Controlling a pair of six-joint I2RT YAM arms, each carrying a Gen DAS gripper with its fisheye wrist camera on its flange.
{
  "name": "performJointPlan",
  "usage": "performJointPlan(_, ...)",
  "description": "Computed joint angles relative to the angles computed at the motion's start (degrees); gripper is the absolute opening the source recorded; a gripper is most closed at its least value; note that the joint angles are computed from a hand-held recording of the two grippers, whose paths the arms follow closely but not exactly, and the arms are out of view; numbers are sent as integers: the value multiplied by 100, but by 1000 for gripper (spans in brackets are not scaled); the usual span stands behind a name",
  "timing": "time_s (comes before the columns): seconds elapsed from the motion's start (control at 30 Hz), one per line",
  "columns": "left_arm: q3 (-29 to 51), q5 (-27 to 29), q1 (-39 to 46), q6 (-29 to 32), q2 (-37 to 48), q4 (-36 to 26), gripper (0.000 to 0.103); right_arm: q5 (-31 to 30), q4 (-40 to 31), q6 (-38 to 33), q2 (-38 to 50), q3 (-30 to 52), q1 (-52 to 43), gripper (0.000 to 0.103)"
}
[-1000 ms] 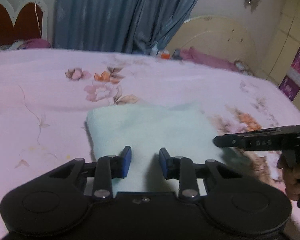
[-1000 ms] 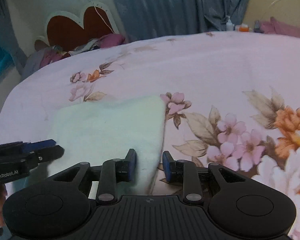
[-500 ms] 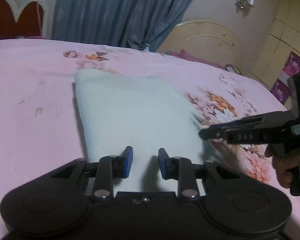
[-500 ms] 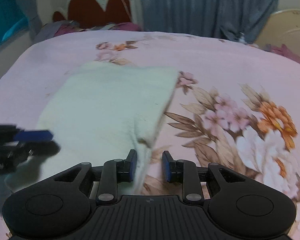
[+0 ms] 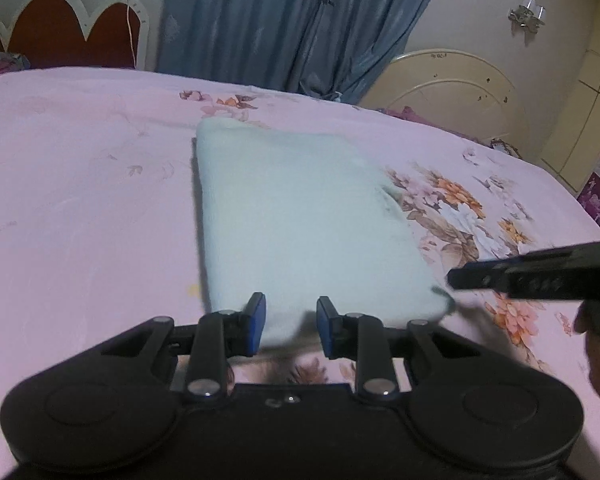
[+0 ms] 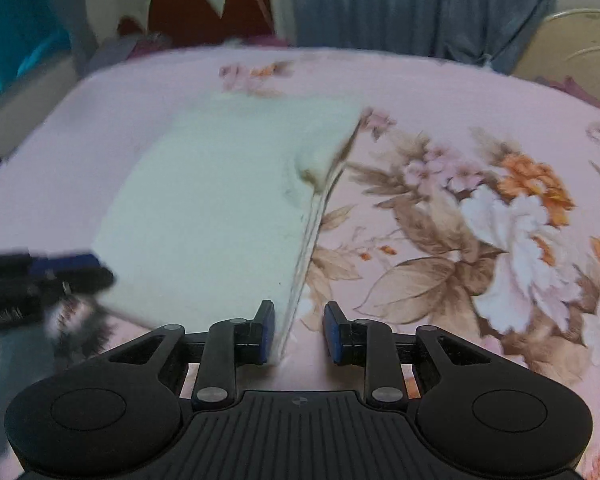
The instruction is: Fold small clothes
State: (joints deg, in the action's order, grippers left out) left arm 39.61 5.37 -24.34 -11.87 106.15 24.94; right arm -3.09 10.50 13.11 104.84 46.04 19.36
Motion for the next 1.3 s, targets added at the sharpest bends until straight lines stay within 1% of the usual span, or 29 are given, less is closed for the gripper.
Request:
performJointPlan(0.17,-517,-334,-315,-128,-675,-77,27,48,135,124,-1056,-738,85,27)
performJointPlan(0.2,-629,-441,-410,-162,-855,-122,31,120,77,173,-1344,-882,143,27)
performJointPlan(0.27,-817,-764,-662,-281,-1266,-334,42,231,-23,310,-1943,-1210,260,27)
performJointPlan(0.3,-929,-968,-818,-362,-1499,-441,64,315,-109,404,-2243,-1362,340,27)
performJointPlan(0.33,-1070,-1232,-1001,-455,-1739,-482,89,407,-244,488,-2541,-1490,420,27)
performJointPlan(0.37,-1267,-1580,-1232,-534,-2036,-485,96,556,-401,594,-2870,-1634,526,28)
performJointPlan(0.4,-1407,-1837,-1440,-598,-2299,-573,101,660,-516,659,-3099,-1736,581,29)
performJointPlan(0.43,-1459,-2003,-1586,-671,-2500,-761,102,945,-668,813,-3428,-1882,736,57)
performJointPlan(0.47,-1501,-2192,-1766,-827,-2736,-1040,102,1433,-706,1012,-3839,-2108,990,102)
performJointPlan(0.5,-1536,-2381,-1963,-1047,-2991,-1358,102,1872,-663,1111,-4308,-2395,1246,102)
performJointPlan(0.53,-1541,-2520,-2165,-1263,-3250,-1728,102,2039,-758,1144,-4535,-2495,1355,103)
performJointPlan(0.6,-1612,-2724,-2566,-1526,-3786,-2264,102,2365,-1387,1430,-5149,-2589,1695,103)
performJointPlan(0.67,-1647,-3208,-3124,-1884,-4236,-2757,102,2803,-2174,1808,-5732,-2599,2209,103)
performJointPlan(0.73,-1612,-3643,-3639,-2267,-4598,-3270,102,3292,-2891,2232,-6083,-2524,2802,103)
performJointPlan(0.8,-1557,-3976,-4061,-2640,-4882,-3712,102,3901,-3646,2801,-6342,-2403,3544,103)
performJointPlan(0.87,-1463,-4272,-4454,-3016,-5111,-4177,102,4493,-4492,3582,-6512,-2234,4352,103)
performJointPlan(0.97,-1222,-4991,-5211,-3605,-5158,-4930,102,5165,-5730,4896,-6499,-1912,5513,103)
performJointPlan(1.03,-1063,-5299,-5653,-4021,-5145,-5410,102,5626,-6660,6052,-6194,-1599,6332,103)
performJointPlan(1.07,-1020,-5402,-5817,-4191,-5136,-5550,102,5784,-7122,6649,-6065,-1463,6714,103)
performJointPlan(1.17,-809,-5713,-6369,-4828,-5023,-6120,102,6057,-8330,8323,-5638,-1118,7655,103)
performJointPlan(1.3,-567,-6018,-6907,-5502,-4808,-6682,102,6120,-9440,9933,-5038,-771,8518,103)
